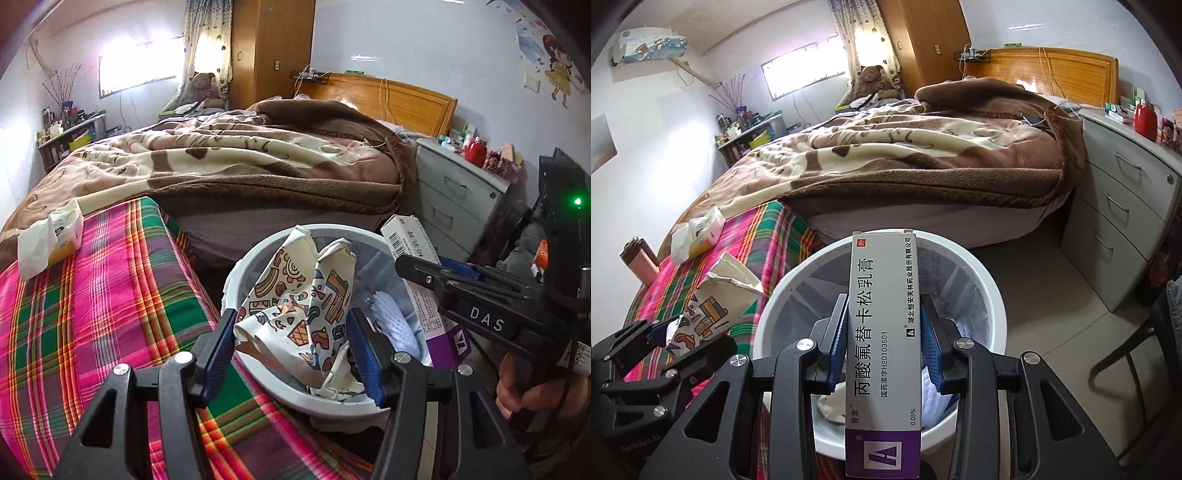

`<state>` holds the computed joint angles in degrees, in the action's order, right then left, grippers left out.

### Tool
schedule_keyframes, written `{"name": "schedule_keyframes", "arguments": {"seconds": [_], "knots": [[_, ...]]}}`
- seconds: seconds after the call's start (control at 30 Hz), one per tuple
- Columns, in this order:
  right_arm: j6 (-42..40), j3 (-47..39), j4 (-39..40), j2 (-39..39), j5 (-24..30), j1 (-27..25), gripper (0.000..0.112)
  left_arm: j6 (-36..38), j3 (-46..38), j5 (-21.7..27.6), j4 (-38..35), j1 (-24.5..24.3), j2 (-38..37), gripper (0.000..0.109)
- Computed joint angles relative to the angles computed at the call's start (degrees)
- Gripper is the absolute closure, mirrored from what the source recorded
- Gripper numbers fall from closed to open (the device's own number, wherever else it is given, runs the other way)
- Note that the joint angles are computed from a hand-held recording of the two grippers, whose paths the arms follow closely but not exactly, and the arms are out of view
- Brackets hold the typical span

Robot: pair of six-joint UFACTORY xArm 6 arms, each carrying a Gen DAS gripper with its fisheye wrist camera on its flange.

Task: Collect trash
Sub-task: 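Open both tools to drop the paper bag and medicine box into the wastebasket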

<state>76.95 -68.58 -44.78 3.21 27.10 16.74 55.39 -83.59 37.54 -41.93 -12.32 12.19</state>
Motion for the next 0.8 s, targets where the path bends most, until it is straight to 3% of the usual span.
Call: {"name": "schedule_keyframes", "arguments": {"seconds": [0.4,0.53,0.6,0.67,0.8], "knots": [[-3.03,0.83,3.06,0.39,-1.32,-1.67,0.075,-3.37,-1.53,-0.64,2.11,-2.39,2.06,0.046],[-4.70,1.03,4.12,0.38,-1.86,-1.91,0.075,-3.65,-1.37,-0.95,2.37,-2.62,2.01,0.034],[-3.89,1.19,3.08,0.06,-1.17,-1.69,0.071,-3.90,-1.01,-1.37,2.38,-2.65,1.72,0.033],[-3.10,1.63,2.38,-0.34,-1.63,-1.85,0.055,-3.76,-0.79,-1.18,2.09,-2.54,1.45,0.030],[-0.05,2.45,0.02,-1.43,-1.59,-1.72,0.054,-4.40,0.00,-1.16,2.22,-2.21,0.73,0.028]]}}
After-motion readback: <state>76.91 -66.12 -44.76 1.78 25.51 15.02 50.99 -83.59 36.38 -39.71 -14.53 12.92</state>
